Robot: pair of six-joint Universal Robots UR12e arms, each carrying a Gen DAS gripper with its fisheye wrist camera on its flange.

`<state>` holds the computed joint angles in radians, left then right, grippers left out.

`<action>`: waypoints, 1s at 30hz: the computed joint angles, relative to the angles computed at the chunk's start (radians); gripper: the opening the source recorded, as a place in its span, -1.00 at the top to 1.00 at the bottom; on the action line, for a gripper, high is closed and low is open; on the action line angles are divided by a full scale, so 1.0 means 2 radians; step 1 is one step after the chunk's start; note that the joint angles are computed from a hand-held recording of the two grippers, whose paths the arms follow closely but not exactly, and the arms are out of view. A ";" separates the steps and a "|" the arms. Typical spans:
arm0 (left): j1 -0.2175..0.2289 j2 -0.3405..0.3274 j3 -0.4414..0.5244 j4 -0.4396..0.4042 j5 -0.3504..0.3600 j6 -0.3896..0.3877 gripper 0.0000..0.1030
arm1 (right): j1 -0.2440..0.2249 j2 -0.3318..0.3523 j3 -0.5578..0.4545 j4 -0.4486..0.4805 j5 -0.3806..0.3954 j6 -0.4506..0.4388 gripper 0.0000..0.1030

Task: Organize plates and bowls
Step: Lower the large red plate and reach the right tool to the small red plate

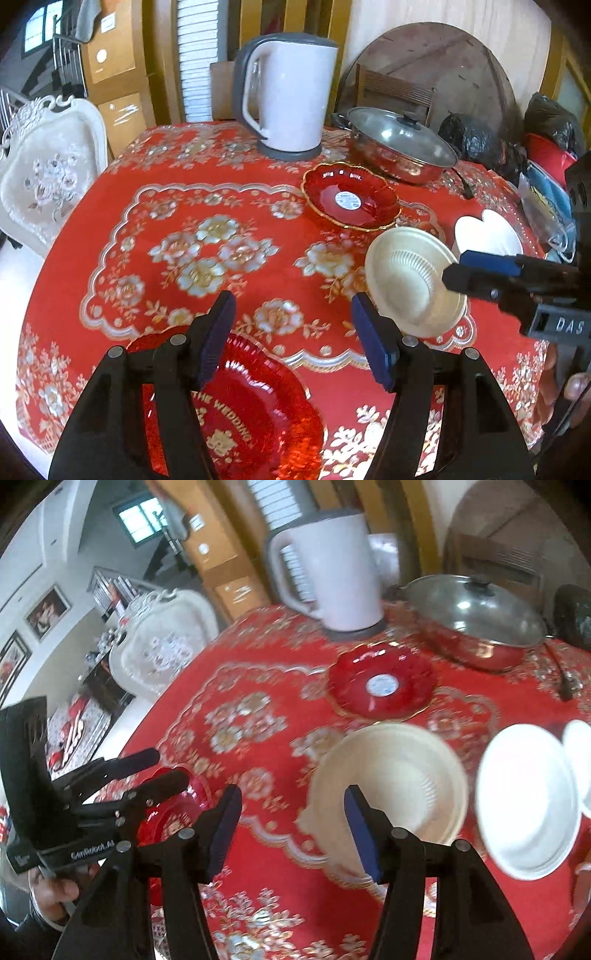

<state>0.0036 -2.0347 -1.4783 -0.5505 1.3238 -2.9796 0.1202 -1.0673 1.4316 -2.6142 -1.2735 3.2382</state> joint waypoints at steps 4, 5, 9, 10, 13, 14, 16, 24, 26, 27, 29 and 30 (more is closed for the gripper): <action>-0.009 -0.008 0.018 -0.008 0.013 0.003 -0.27 | -0.007 0.004 -0.009 -0.008 -0.004 0.001 -0.13; -0.010 -0.012 0.025 -0.011 0.016 0.005 -0.27 | -0.008 0.005 -0.011 -0.009 -0.006 -0.001 -0.13; -0.015 -0.027 0.056 -0.032 0.020 -0.001 -0.27 | -0.014 0.015 -0.028 -0.007 -0.018 -0.005 -0.15; -0.017 -0.032 0.065 -0.036 0.024 -0.002 -0.27 | -0.017 0.020 -0.036 -0.003 -0.018 -0.001 -0.15; -0.021 -0.049 0.093 -0.055 0.028 -0.011 -0.27 | -0.023 0.033 -0.055 0.002 -0.018 0.009 -0.15; -0.023 -0.058 0.107 -0.069 0.029 -0.013 -0.27 | -0.024 0.038 -0.062 0.010 -0.019 0.005 -0.17; -0.025 -0.071 0.129 -0.087 0.034 -0.019 -0.27 | -0.024 0.051 -0.083 0.034 -0.029 -0.002 -0.18; -0.031 -0.130 0.216 -0.154 0.031 -0.049 -0.27 | -0.038 0.083 -0.110 0.056 0.001 0.049 -0.18; -0.032 -0.146 0.240 -0.178 0.034 -0.053 -0.27 | -0.041 0.090 -0.118 0.067 0.004 0.058 -0.18; -0.033 -0.152 0.248 -0.185 0.037 -0.054 -0.27 | -0.041 0.093 -0.123 0.075 0.005 0.059 -0.18; -0.035 -0.165 0.267 -0.202 0.042 -0.055 -0.27 | -0.042 0.100 -0.133 0.090 0.007 0.059 -0.18; -0.036 -0.170 0.274 -0.205 0.043 -0.056 -0.27 | -0.043 0.103 -0.138 0.094 0.007 0.059 -0.18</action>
<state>-0.0678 -2.3741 -0.9311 -0.9613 1.4104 -3.0913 0.0352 -0.8606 1.1551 -2.4261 -1.2585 3.3553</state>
